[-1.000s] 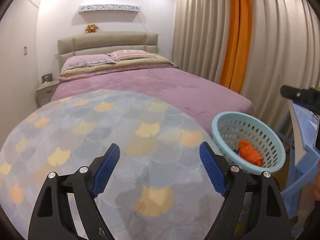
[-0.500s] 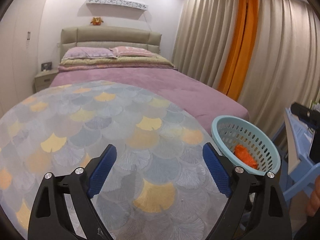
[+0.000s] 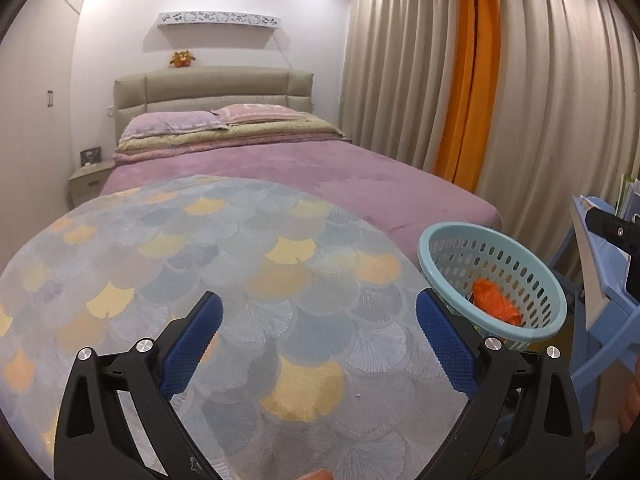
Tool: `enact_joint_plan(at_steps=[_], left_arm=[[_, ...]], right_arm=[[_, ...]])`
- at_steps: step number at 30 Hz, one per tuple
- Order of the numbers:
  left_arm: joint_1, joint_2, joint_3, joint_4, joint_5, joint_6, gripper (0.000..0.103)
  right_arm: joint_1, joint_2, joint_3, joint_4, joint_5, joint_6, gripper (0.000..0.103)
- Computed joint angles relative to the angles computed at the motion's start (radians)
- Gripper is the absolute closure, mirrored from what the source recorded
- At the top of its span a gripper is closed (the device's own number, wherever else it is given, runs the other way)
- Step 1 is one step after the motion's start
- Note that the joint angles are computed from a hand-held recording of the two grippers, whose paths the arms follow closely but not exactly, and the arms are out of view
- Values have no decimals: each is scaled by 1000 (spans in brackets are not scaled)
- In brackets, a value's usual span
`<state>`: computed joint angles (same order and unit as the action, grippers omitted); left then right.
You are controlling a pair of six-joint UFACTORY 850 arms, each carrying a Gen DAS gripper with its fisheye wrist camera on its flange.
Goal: Collect trash
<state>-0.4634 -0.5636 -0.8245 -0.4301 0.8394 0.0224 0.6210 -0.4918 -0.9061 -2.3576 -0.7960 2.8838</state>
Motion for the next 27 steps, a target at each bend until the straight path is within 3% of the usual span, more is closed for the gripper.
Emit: enact_joint_plan(at_steps=[9, 27], left_arm=[[-2, -2, -3, -11, -10, -4, 8], [2, 3, 1, -6, -23, -12, 8]], right_arm=[[33, -14, -8, 65, -22, -86, 30], [21, -11, -3, 34, 5, -58, 30]])
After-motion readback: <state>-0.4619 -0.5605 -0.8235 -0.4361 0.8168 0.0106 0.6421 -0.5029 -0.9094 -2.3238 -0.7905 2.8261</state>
